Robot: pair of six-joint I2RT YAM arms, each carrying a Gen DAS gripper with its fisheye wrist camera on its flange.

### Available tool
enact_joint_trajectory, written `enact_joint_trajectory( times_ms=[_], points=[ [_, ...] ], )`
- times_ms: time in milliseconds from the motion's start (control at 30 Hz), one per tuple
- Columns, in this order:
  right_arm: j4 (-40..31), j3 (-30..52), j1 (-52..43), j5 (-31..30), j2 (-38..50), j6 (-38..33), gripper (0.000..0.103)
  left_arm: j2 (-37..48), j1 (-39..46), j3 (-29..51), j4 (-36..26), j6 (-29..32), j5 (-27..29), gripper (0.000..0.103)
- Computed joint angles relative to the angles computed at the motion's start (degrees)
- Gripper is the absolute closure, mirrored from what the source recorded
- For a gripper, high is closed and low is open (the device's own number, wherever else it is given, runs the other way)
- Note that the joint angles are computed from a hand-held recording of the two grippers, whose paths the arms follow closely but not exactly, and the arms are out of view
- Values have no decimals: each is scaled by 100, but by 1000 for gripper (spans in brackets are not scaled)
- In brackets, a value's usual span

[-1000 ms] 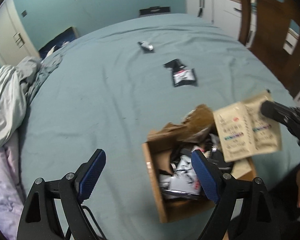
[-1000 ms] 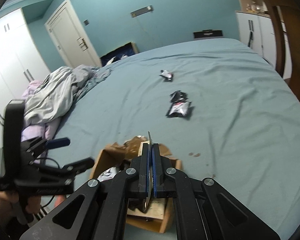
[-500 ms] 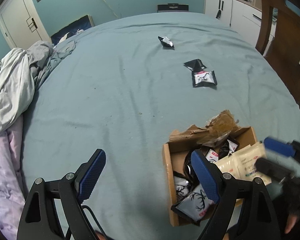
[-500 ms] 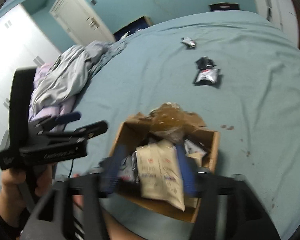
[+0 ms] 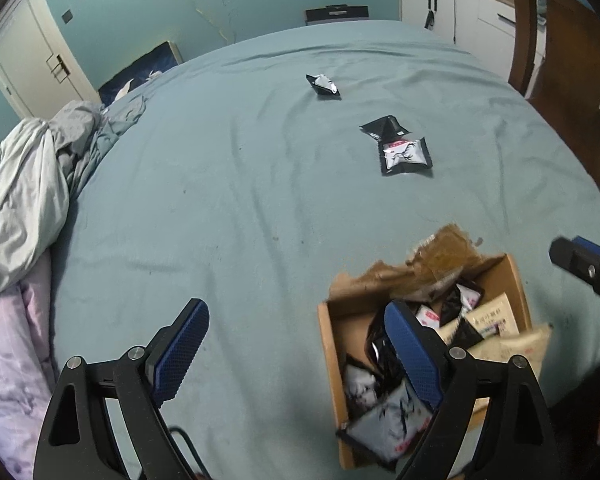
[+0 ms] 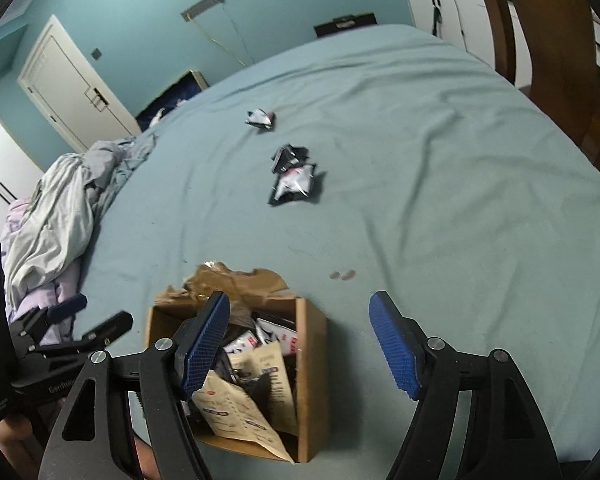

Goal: Organize snacks
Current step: 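Grasp a white deer-print packet from the bed with the right gripper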

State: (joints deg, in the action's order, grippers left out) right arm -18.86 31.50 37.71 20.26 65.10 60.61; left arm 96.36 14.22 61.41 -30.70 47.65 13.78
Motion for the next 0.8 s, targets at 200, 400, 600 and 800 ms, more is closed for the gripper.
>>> enact_joint_trajectory(
  times_ms=[200, 400, 600, 800],
  points=[
    [-292, 480, -13, -136, 442, 32, 31, 574, -478, 533, -74, -755, -192, 12],
    [98, 694, -362, -311, 1107, -251, 31, 789, -564, 606, 47, -768, -103, 12],
    [239, 1199, -887, -703, 1905, -646, 31, 937, -605, 773, 93, -731, -156, 12],
    [536, 1568, -1402, -1015, 2460, -1050, 31, 935, -550, 925, 0, -791, -77, 12]
  ],
)
